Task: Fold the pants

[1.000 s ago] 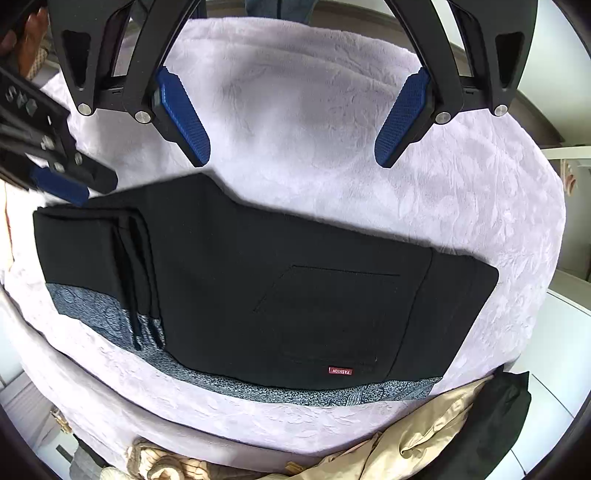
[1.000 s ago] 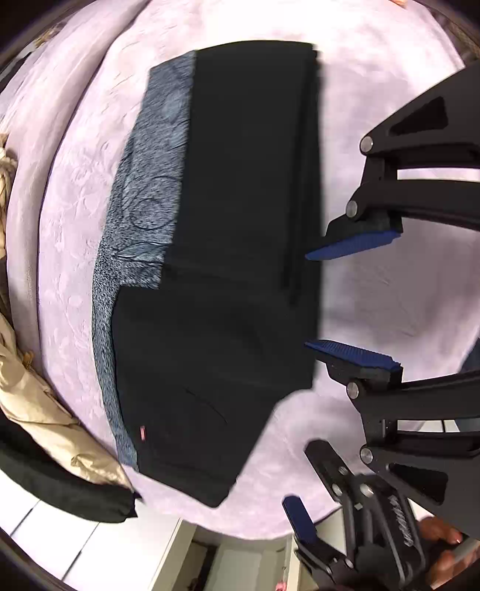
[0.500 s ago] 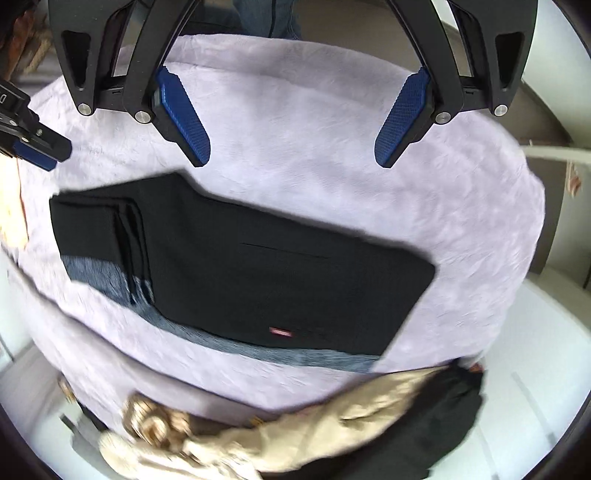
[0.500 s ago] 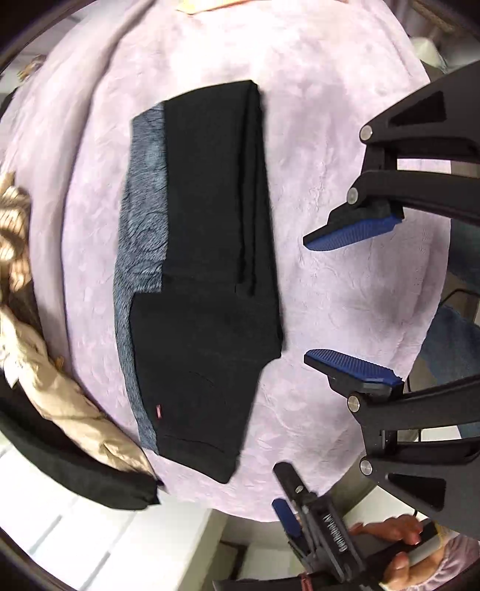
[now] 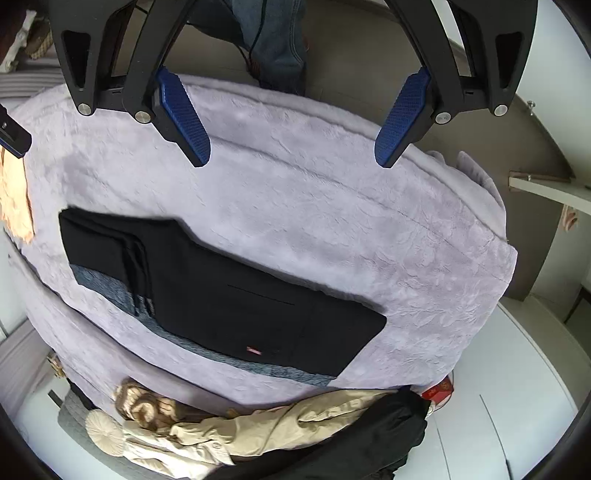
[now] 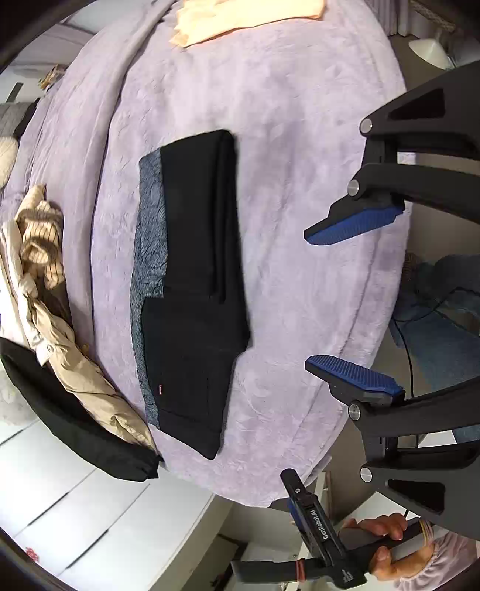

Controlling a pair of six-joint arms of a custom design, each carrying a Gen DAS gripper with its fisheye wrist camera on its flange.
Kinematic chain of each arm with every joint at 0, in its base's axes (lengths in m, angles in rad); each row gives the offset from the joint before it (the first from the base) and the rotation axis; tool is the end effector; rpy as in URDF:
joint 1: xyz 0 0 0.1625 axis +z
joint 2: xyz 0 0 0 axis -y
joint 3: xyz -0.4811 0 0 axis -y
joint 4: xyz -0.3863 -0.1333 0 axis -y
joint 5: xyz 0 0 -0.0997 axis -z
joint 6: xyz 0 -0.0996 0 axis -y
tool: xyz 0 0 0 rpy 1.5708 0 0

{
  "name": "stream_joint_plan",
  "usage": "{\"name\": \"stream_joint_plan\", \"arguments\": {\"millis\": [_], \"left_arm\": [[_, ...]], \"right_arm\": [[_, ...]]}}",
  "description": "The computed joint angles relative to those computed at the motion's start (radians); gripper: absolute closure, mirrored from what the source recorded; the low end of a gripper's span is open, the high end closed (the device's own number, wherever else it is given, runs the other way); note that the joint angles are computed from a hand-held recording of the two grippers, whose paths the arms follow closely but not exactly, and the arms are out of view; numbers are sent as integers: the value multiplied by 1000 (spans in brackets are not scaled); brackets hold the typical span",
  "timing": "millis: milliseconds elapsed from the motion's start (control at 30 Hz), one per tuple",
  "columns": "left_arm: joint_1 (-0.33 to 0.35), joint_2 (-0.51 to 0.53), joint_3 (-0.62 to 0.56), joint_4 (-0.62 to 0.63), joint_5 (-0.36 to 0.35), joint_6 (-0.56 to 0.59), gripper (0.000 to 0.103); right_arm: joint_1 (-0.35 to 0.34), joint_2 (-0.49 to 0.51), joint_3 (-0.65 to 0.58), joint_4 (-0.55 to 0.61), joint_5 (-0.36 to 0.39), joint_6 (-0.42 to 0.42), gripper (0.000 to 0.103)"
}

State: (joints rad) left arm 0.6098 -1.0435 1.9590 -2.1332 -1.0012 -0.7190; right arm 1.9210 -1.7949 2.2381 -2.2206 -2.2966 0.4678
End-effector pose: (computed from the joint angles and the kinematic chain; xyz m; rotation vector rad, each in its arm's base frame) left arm -0.3372 -0.4637 0.1588 0.4306 2.4614 -0.2468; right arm 0.1849 -0.3103 0.4135 -0.2438 -2.4761 0.6119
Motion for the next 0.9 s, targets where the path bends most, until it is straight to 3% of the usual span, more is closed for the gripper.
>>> {"name": "stream_joint_plan", "arguments": {"millis": [233,400,600,900], "left_arm": [[-35,-24,-3,22,-7,-27,11],[-12,-8,-43,21,-9,-6,11],[59,15,-117,6,-22,21,11],[219,133,-282,-62,-76,82,11]], "right_arm": [[51,-26,-6,21,-6,24,37],[62,19,-39,-25,-9,-23,36],[19,121,-127,-114,70,-124,36],[-7,379,-467,-68,98,-291,36]]}}
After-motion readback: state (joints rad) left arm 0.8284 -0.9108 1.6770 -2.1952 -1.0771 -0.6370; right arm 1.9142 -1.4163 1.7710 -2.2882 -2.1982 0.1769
